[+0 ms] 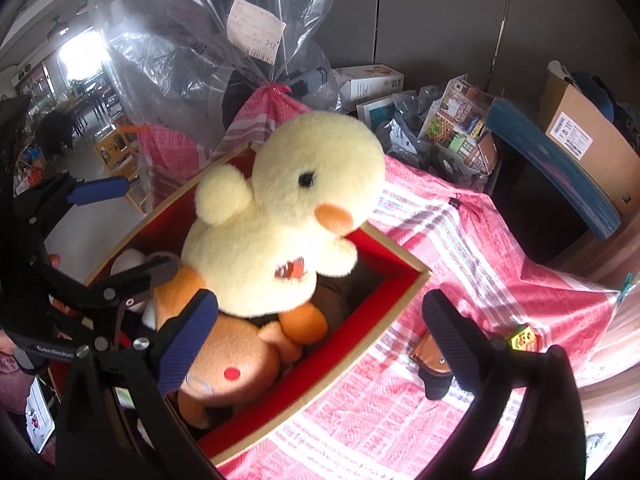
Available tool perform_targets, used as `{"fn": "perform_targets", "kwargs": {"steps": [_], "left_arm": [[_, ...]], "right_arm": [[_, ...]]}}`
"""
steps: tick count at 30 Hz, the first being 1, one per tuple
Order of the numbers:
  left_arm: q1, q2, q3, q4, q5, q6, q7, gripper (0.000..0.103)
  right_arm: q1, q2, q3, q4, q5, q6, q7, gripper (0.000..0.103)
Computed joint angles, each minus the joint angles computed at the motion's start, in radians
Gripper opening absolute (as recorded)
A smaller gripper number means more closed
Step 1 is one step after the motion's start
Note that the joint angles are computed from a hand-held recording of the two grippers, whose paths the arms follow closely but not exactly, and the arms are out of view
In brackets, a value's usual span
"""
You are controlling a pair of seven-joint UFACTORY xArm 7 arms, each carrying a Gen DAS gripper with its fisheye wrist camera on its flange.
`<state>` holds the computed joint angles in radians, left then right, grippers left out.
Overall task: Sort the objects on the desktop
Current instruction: 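Move both tools back over the cloth toward the yellow foam house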
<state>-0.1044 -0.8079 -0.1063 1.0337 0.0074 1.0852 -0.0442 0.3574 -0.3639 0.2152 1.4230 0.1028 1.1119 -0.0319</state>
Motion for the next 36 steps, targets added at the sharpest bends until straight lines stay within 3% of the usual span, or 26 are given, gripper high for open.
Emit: {"fn": "perform_targets", "kwargs": {"steps": [10, 16, 22, 27, 36], "left_arm": [[-0.024, -0.085, 0.032, -0.097, -0.059, -0.014, 0.003, 0.099], [-0.008, -0.100, -0.014, -0.101, -0.047, 0.027, -0.055, 0.099], [0.000, -0.110, -0.134, -0.037, 0.001, 0.094, -0.166, 0.099], [-0.013, -0.071, -0.267, 0.041, 0.026, 0.163, -0.305, 0.099], [-0.040, 0.102, -0.502, 0.218, 0.098, 0.250, -0.557, 0.099]], "right_arm": [[0.013, -0.057, 0.019, -0.038, -0.010, 0.087, 0.000, 0.103], [0.026, -0.110, 0.001, -0.096, 0.018, 0.092, -0.035, 0.103], [0.033, -0.221, -0.084, -0.202, 0.109, 0.078, -0.137, 0.103], [0.018, -0.316, -0.176, -0.282, 0.171, 0.124, -0.261, 0.103], [-0.086, -0.437, -0.341, -0.389, 0.204, 0.223, -0.480, 0.102]]}}
